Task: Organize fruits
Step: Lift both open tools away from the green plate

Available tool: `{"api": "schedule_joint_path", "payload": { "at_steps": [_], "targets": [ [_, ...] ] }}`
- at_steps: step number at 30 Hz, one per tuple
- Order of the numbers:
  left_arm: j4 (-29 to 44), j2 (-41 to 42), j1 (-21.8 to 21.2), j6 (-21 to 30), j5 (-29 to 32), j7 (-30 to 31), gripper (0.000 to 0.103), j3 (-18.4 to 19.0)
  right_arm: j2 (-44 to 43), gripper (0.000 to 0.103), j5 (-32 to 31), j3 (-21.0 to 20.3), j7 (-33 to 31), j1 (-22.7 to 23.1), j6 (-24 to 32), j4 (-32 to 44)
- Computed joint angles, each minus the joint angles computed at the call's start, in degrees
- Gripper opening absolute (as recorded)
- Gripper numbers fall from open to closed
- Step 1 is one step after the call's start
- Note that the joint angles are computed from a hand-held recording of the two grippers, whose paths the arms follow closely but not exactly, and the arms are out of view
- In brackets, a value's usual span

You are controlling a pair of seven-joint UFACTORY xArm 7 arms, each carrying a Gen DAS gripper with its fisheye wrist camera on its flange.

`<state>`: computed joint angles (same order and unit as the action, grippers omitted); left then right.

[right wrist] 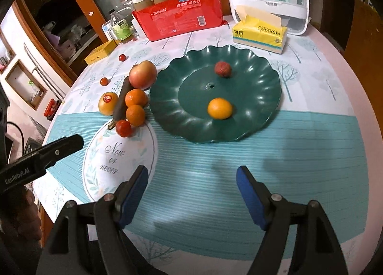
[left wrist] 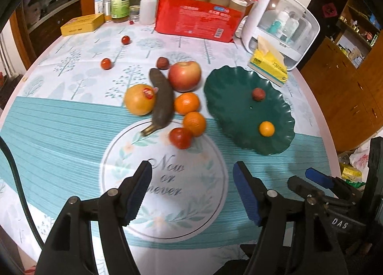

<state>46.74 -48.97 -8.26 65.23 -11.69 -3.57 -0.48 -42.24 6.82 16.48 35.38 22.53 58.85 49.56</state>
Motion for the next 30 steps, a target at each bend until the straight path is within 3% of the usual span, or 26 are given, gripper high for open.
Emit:
{"api": "schedule_joint_path", "payload": {
  "at_steps": [8,16,25,30],
  "targets": [
    [0.9,-0.4,1.3,2.9,1.9,5.7,0.074,3.4,1.8,0.076,1.9,2.5,7.6,0.2,-0.7,1.0],
    [4.0,1.5,2.8,6.2,4.2,16.7,0.08,6.6,6.4,0.076,1.2,5.1,16.3,1.2,-3.3,3.2],
    [10.9,8.3,4.2,11.7,3.4,28.8,0.083,9.4,14.7,0.076,-2.4,7.5,24.9,3.1,-6.8,7.5],
    [15.5,13.6,5.6,12.2,2.9,34.3,0.085,9.8,19.6,0.076,-6.3,8.5,29.7,4.0,-8.3,10.2]
  ]
}}
